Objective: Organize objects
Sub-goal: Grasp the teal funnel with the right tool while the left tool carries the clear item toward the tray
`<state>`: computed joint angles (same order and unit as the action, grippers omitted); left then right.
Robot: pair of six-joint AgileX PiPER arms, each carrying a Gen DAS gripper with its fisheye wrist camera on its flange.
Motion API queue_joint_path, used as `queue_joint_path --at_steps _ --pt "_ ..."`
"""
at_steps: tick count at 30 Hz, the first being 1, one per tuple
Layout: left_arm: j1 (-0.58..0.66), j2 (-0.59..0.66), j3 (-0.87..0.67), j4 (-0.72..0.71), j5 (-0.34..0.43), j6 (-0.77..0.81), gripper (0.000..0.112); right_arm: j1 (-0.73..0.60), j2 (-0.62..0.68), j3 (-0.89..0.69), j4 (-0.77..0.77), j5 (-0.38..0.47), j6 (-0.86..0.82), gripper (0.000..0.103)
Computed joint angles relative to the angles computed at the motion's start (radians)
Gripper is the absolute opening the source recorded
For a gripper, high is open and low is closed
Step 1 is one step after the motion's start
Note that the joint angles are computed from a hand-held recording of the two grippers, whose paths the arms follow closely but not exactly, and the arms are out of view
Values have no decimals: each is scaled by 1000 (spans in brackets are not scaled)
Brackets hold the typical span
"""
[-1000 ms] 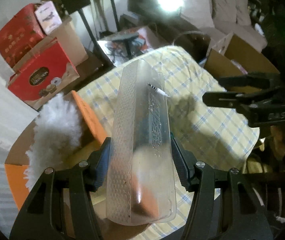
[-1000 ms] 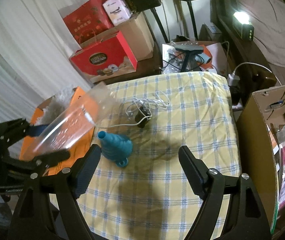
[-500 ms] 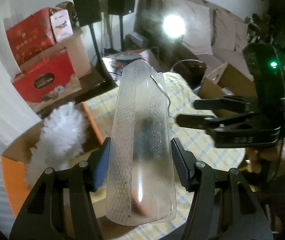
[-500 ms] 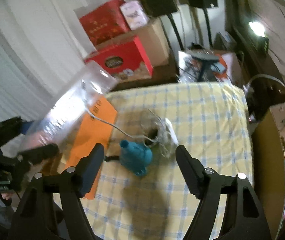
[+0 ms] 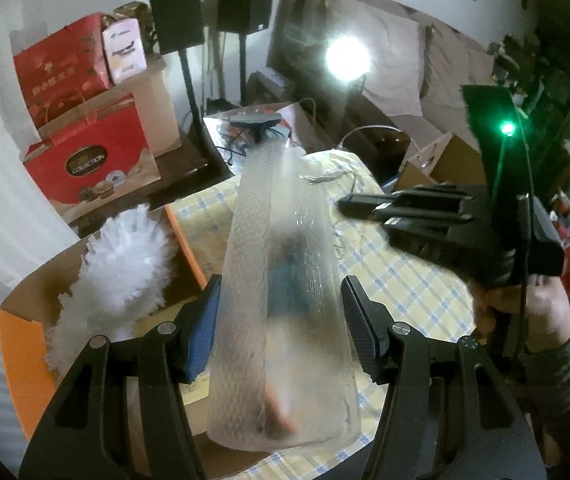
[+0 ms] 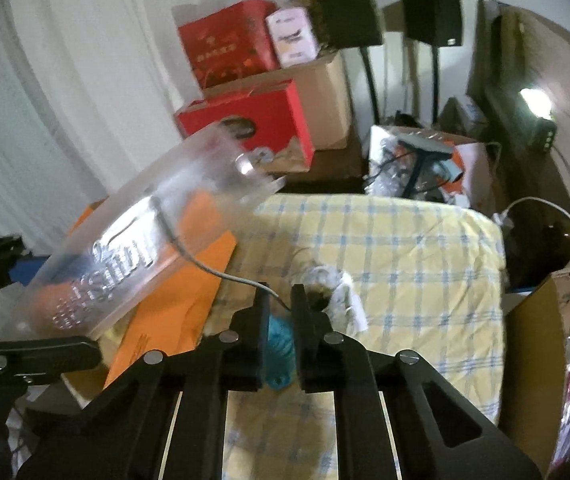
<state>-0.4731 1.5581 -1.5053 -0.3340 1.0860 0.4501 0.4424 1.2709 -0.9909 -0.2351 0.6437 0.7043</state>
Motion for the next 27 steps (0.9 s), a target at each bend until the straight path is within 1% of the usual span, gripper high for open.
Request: queue_joint_path --at_steps 3,4,5,8,10,14,16,17,18,19,20,21,23,27 --pt "29 6 -5 -17 6 11 54 -17 -20 3 -87 44 88 7" --pt "42 10 -6 -25 7 15 43 -34 -30 8 -98 57 99 7" --pt "50 16 -11 -29 14 17 38 -61 -37 11 -83 66 85 7" --pt "70 39 -16 -51 31 26 38 -158 -50 35 4 76 2 7" --pt "68 38 0 -48 20 26 38 -202 -52 54 47 77 -43 7" --pt "69 18 36 -55 0 39 37 -215 -66 84 82 85 -68 10" --pt "85 -1 54 -77 -15 54 37 -220 -66 90 133 85 -114 11" --pt "91 -10 62 -86 -24 59 37 -208 -63 90 142 82 -120 13" --pt "105 -23 68 -102 -30 68 37 -189 -61 88 138 78 -111 21" --pt "112 -28 68 -112 -31 71 37 -164 -57 82 129 75 -100 27" --pt "122 -33 66 -124 -29 76 37 -142 -58 81 117 75 -82 41" --pt "136 -37 62 -139 -23 82 37 -119 -54 76 108 68 -70 49" --pt "148 -38 56 -150 -18 88 37 -69 -33 61 85 57 -50 52" --pt "177 -43 56 -173 -16 96 37 -5 43 22 61 45 -21 52"
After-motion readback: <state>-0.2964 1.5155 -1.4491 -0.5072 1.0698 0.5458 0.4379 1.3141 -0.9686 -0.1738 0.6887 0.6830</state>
